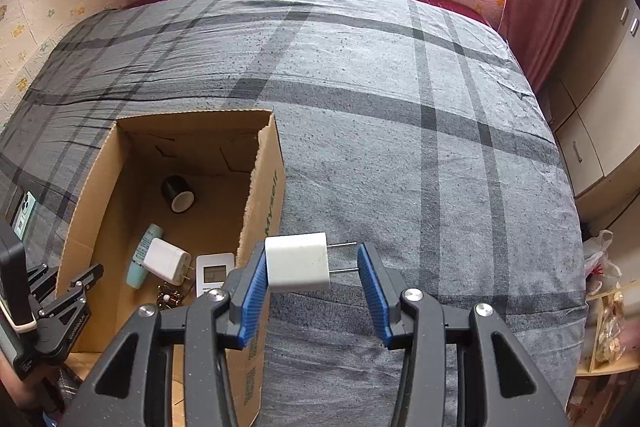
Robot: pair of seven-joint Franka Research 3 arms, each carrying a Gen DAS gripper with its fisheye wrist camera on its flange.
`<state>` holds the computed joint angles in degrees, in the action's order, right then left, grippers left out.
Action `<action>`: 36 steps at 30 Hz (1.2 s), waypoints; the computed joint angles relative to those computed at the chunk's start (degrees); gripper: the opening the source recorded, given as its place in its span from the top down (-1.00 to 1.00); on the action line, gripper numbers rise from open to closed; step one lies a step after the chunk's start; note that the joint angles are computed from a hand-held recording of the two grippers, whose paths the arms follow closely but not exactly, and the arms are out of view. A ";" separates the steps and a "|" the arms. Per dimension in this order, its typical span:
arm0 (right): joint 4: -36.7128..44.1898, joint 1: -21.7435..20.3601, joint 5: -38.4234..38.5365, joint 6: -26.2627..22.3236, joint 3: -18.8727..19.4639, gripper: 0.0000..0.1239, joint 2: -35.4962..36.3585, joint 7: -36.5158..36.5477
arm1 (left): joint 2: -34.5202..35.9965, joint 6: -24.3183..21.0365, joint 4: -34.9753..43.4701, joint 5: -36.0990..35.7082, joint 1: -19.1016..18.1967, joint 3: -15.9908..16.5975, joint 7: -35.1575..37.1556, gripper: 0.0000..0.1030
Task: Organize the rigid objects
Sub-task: 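Carry the small charger into the box with the right gripper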
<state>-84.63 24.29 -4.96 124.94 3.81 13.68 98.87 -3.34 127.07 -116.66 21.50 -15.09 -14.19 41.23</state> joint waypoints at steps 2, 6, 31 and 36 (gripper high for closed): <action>0.12 0.22 0.26 0.33 0.30 0.23 -0.24 -0.28 | -0.04 0.02 0.01 -0.09 0.00 0.03 0.01 0.73; 1.20 0.80 0.62 0.63 0.77 0.23 -0.03 -0.98 | -0.16 0.20 -0.15 -0.19 0.03 0.08 0.06 0.73; 10.10 6.23 4.65 -3.84 1.76 0.23 9.09 -4.00 | -0.35 0.83 -0.62 -0.59 0.21 0.16 0.29 0.73; 10.85 6.97 5.43 -5.24 1.80 0.23 10.73 -4.14 | -0.34 0.82 -0.60 -0.61 0.20 0.14 0.31 0.73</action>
<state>-73.78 31.26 0.47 119.71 5.61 24.41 94.73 -3.68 127.89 -117.27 20.89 -14.89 -14.04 41.54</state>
